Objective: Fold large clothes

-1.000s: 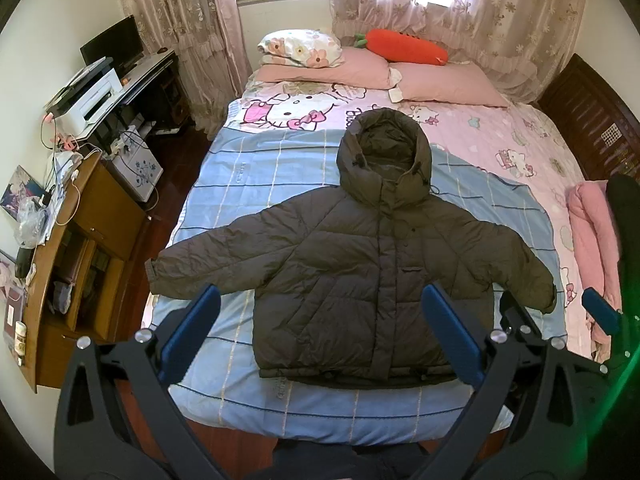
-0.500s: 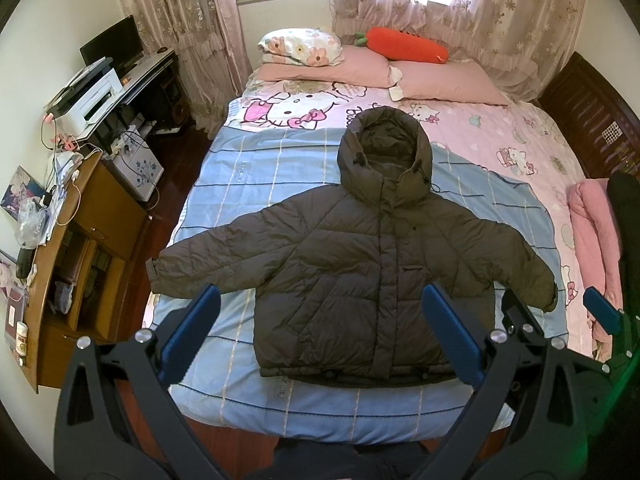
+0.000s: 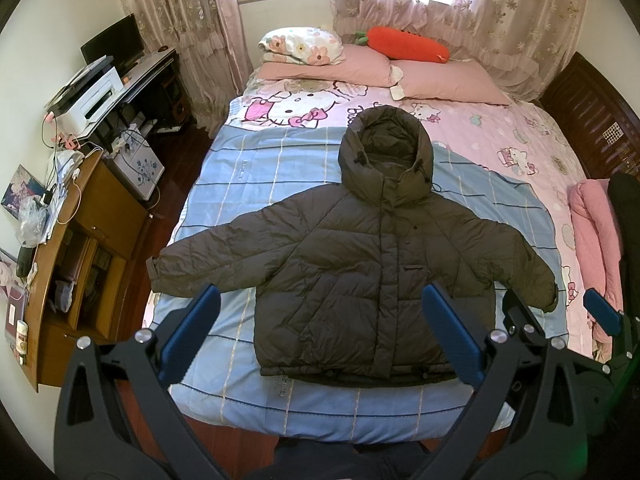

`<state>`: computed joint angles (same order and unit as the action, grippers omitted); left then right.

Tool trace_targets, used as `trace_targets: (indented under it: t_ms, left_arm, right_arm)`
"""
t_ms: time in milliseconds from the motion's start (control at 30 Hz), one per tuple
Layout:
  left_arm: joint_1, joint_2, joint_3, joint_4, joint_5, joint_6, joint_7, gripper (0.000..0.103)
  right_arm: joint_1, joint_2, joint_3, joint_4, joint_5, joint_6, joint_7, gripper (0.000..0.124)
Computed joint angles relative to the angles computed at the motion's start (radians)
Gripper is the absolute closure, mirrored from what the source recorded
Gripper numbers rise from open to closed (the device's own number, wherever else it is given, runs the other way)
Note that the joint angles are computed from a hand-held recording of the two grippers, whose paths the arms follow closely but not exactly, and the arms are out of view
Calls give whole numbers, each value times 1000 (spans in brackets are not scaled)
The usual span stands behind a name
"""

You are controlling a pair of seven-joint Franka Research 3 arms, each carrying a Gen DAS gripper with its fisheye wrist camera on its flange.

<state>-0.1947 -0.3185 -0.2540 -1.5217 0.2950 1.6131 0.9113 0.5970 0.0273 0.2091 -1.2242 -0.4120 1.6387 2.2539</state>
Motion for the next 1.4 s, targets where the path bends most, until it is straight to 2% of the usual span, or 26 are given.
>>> trace_targets:
  t_ms: [1200, 1400]
  left_arm:
    - [0, -4, 1, -16, -4, 9, -14, 2]
    - [-8, -33, 11, -79, -30, 39, -13, 2]
  right_arm:
    - [-8, -6, 1, -15, 7, 11, 1, 22]
    - [-20, -16, -9, -49, 14, 23, -20, 22]
